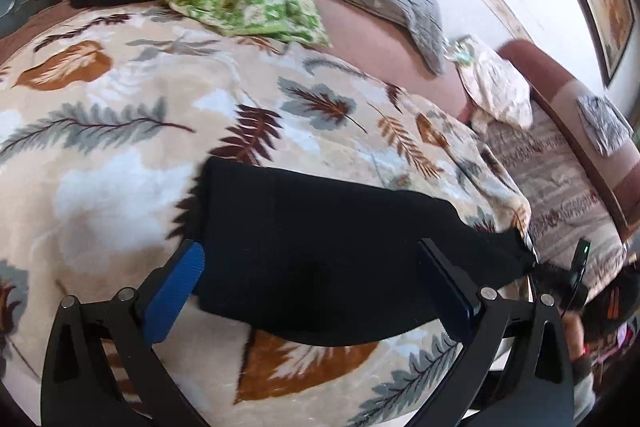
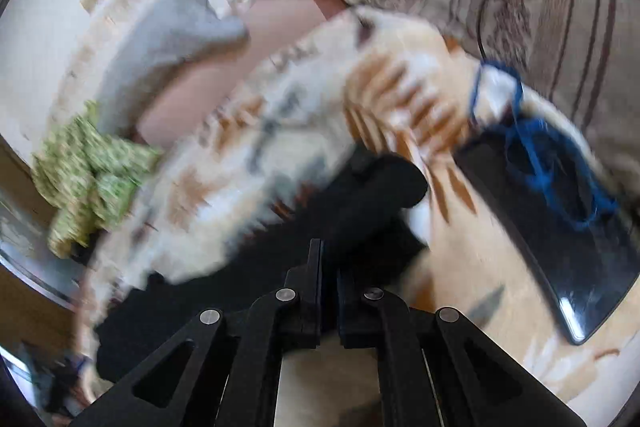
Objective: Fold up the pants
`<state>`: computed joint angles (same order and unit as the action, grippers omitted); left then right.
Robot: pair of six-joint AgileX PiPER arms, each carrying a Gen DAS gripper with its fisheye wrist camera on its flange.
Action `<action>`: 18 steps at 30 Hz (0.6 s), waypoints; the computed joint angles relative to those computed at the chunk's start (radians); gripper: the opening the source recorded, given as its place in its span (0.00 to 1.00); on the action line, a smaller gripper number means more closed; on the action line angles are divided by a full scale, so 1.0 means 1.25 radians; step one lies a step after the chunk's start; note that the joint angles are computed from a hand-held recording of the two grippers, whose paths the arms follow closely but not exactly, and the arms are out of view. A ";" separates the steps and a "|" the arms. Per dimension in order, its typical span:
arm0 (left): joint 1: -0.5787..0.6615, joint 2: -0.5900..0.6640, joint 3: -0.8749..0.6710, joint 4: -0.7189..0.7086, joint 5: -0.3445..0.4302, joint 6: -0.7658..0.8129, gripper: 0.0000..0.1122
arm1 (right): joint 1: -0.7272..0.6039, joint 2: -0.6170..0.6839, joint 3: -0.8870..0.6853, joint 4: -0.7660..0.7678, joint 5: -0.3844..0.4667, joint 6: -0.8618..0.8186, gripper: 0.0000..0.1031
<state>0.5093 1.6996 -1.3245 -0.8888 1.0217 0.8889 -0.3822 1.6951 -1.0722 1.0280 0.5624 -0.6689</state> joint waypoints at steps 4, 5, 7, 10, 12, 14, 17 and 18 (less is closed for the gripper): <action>0.018 -0.004 0.011 0.006 -0.031 -0.001 0.92 | -0.021 0.018 -0.006 -0.032 0.035 0.038 0.13; 0.023 -0.002 0.011 0.006 -0.030 -0.001 0.92 | -0.028 0.005 0.001 -0.036 0.039 0.054 0.20; 0.032 0.000 0.010 0.004 -0.028 0.003 0.92 | -0.029 -0.049 0.025 -0.061 0.029 0.078 0.36; 0.031 0.004 0.007 0.013 -0.044 -0.014 0.92 | -0.003 -0.110 0.056 -0.004 0.042 -0.011 0.46; 0.031 0.014 -0.003 0.020 -0.038 -0.036 0.92 | 0.038 -0.115 0.048 0.012 0.041 -0.036 0.55; 0.026 0.020 -0.007 0.029 -0.032 -0.044 0.92 | 0.085 -0.093 0.018 0.049 0.051 -0.084 0.55; 0.007 0.017 -0.001 0.066 -0.048 -0.040 0.92 | 0.186 -0.026 -0.080 -0.006 0.040 -0.076 0.55; -0.004 0.017 0.001 0.088 -0.056 -0.044 0.92 | 0.221 0.001 -0.119 -0.051 0.024 -0.062 0.55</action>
<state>0.5045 1.7210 -1.3226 -0.7784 0.9515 0.8342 -0.1062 1.6958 -1.2212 0.9642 0.5924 -0.7462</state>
